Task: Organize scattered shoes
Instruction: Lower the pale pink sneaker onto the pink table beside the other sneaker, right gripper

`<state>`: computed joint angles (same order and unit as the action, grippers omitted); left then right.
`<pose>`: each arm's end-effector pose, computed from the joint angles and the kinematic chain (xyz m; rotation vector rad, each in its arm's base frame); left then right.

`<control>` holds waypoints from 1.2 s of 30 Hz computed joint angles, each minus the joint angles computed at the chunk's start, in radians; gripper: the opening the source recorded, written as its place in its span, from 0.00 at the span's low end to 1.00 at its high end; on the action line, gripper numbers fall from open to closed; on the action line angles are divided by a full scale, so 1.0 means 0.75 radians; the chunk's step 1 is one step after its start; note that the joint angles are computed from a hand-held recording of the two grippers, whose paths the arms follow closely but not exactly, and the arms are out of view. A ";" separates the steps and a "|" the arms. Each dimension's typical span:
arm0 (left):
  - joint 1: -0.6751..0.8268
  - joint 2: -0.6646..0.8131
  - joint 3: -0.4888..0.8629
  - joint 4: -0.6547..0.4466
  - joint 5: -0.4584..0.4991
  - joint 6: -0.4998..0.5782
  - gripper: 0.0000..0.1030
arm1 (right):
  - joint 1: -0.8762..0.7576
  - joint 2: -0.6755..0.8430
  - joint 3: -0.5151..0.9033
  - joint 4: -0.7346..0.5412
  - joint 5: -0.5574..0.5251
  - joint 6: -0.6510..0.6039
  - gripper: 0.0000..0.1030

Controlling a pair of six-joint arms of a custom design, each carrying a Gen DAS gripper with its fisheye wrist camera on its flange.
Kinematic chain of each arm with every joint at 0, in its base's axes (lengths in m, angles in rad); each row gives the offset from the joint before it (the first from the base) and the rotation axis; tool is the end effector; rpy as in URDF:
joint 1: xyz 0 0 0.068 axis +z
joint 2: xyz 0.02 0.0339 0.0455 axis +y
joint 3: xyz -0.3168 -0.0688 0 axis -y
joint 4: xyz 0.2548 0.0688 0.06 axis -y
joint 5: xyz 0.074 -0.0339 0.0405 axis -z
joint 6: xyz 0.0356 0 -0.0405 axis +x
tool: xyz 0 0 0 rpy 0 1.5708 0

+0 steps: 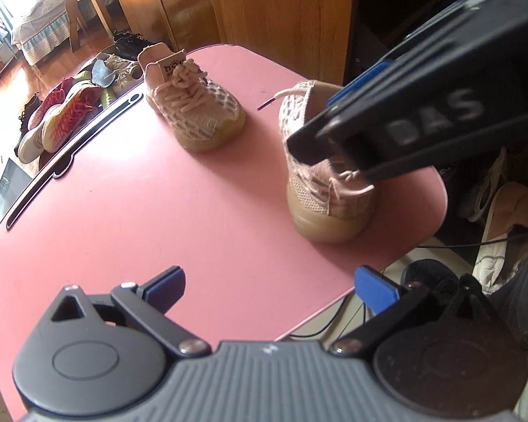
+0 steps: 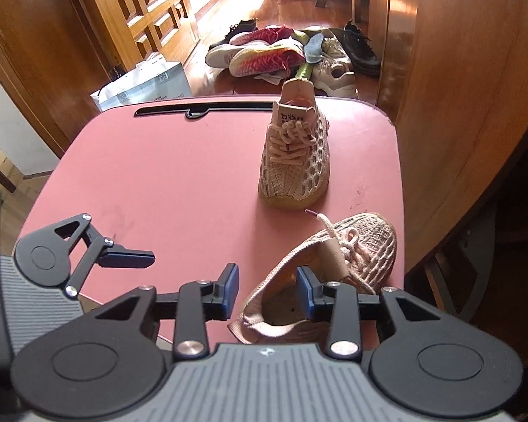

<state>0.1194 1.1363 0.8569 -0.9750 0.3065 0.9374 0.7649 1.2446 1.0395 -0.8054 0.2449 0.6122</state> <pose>0.1817 0.0110 0.2857 1.1402 2.4625 -0.1437 0.1776 0.1585 0.3285 -0.1044 2.5485 0.2238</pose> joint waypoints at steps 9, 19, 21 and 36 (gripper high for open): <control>-0.088 -0.020 -0.030 0.036 -0.041 -0.077 1.00 | -0.098 0.000 0.008 -0.082 0.039 -0.330 0.38; -0.215 0.016 -0.129 0.192 -0.096 -0.175 1.00 | -0.120 0.112 -0.045 0.047 -0.012 -0.502 0.36; -0.237 0.029 -0.138 0.223 -0.089 -0.209 1.00 | -0.108 0.127 -0.053 0.059 0.028 -0.516 0.18; -0.271 0.077 -0.134 0.286 -0.009 -0.286 0.61 | -0.176 0.128 -0.034 0.021 0.015 -0.345 0.17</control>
<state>-0.0842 1.1942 0.7568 -0.7603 0.3000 0.7228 0.6332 1.3408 1.0137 -0.7898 0.2562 0.3532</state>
